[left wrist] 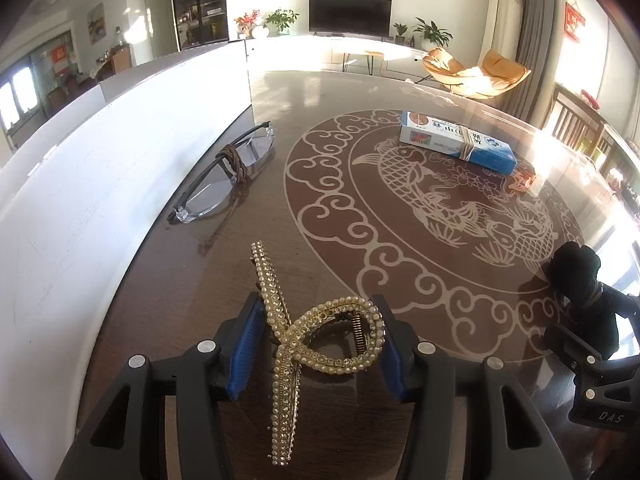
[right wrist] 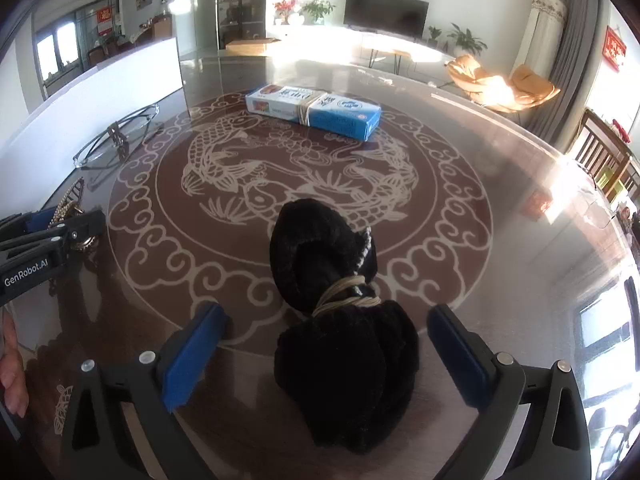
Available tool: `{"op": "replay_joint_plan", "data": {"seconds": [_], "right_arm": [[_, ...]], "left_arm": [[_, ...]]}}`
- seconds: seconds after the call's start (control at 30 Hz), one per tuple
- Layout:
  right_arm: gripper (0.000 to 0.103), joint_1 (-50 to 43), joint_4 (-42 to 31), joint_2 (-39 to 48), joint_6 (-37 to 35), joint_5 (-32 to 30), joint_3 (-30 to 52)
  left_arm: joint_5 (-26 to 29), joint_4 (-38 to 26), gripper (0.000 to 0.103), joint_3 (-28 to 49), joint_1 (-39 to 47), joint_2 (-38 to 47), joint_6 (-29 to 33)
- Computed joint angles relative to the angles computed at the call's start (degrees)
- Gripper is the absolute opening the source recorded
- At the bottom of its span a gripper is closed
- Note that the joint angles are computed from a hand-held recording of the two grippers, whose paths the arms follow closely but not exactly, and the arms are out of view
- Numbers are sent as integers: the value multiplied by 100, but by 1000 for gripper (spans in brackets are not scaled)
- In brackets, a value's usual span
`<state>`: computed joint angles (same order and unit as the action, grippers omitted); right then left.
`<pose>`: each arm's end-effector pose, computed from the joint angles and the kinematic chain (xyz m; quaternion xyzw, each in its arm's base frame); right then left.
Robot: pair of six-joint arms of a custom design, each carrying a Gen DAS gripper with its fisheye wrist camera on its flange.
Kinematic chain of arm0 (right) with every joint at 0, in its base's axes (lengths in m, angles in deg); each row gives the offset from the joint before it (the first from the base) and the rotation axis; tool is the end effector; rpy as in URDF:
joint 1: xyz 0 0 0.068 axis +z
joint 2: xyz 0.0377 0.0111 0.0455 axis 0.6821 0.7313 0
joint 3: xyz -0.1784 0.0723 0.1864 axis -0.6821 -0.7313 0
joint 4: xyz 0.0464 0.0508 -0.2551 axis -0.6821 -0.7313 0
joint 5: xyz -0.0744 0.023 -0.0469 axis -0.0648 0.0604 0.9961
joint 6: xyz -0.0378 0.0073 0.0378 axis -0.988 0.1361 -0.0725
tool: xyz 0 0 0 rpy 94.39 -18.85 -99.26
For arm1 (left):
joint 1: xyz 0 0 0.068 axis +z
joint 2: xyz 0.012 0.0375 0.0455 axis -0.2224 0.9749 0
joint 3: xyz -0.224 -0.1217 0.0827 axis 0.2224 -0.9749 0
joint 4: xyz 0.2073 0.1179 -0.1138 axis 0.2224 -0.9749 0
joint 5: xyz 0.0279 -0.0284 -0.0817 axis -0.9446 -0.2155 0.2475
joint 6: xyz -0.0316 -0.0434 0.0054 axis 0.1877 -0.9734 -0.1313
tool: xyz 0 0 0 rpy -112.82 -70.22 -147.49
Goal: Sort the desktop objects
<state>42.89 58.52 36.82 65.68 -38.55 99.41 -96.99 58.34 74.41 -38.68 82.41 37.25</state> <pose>0.2786 0.0015 0.1640 -0.0776 0.9470 0.0060 0.3117 0.3132 -0.1415 0.1355 0.0086 0.9439 -0.0065 0.3299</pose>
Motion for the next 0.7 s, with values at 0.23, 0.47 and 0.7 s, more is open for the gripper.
{"op": "replay_joint_plan", "data": {"seconds": [0.23,0.47,0.7], "right_arm": [[103,-88,25,157,13,-168,26],[103,-92,22,166,10,-170,39],[103,-92,22,178,10,-170,50]], "left_arm": [[38,-50,70,98,-26,101,142],[33,-62,72,97,-14,98,134],[51,-77,79,96,10,120,123]]}}
